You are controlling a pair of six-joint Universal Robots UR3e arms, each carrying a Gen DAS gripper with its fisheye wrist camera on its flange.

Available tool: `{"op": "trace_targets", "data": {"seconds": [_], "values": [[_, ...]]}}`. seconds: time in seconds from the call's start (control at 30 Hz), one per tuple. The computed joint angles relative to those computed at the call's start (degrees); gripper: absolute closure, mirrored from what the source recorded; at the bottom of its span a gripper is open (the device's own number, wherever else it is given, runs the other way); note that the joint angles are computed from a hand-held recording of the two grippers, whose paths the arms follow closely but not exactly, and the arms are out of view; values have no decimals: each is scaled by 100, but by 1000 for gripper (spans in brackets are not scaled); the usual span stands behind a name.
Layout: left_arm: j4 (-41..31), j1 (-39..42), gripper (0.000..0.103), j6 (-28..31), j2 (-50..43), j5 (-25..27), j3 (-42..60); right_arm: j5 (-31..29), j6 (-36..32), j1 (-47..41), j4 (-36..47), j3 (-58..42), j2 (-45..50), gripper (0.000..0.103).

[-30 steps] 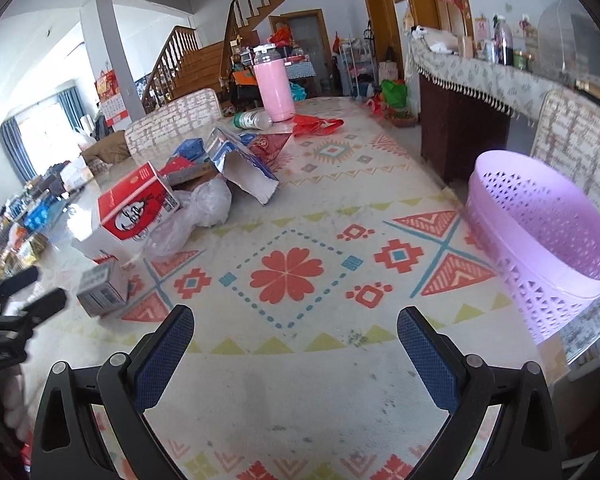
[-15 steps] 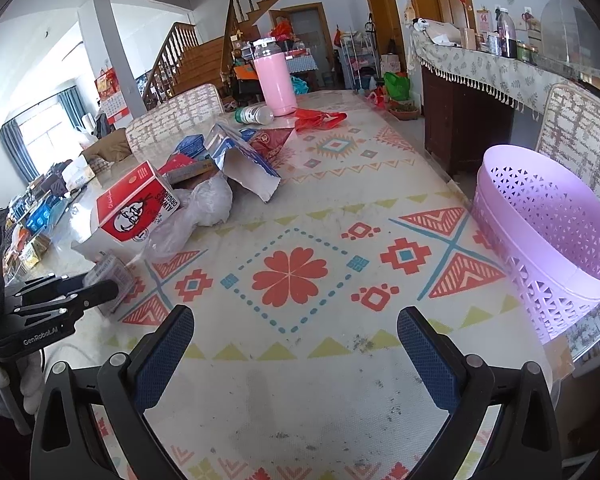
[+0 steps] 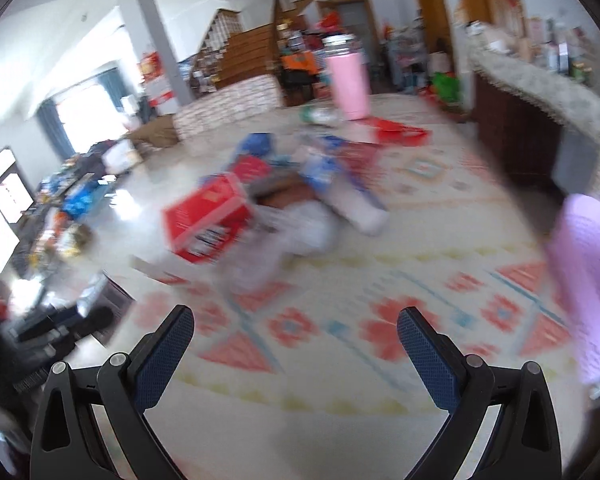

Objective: Collect trash
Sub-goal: 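Grasp the small white barcode box with the left gripper and lift it, then grasp the red-and-white box with the right gripper while the left holds the white box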

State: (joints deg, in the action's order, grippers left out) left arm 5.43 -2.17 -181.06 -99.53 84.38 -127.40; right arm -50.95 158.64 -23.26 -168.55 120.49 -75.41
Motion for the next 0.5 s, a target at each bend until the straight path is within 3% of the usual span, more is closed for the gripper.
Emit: {"op": "trace_targets", "data": {"seconds": [0.17,0.33,0.5], "values": [[90,359,70,11,340,8,-421,446,717,651,1259,-1763,875,0],[285,560,70,76,561,213,-753,-61,1846,1388,2052,-3792,2110,0],[355,742,70,192,761,213,-984,-708,2495,1855,2341,-4805,2683,0]]}}
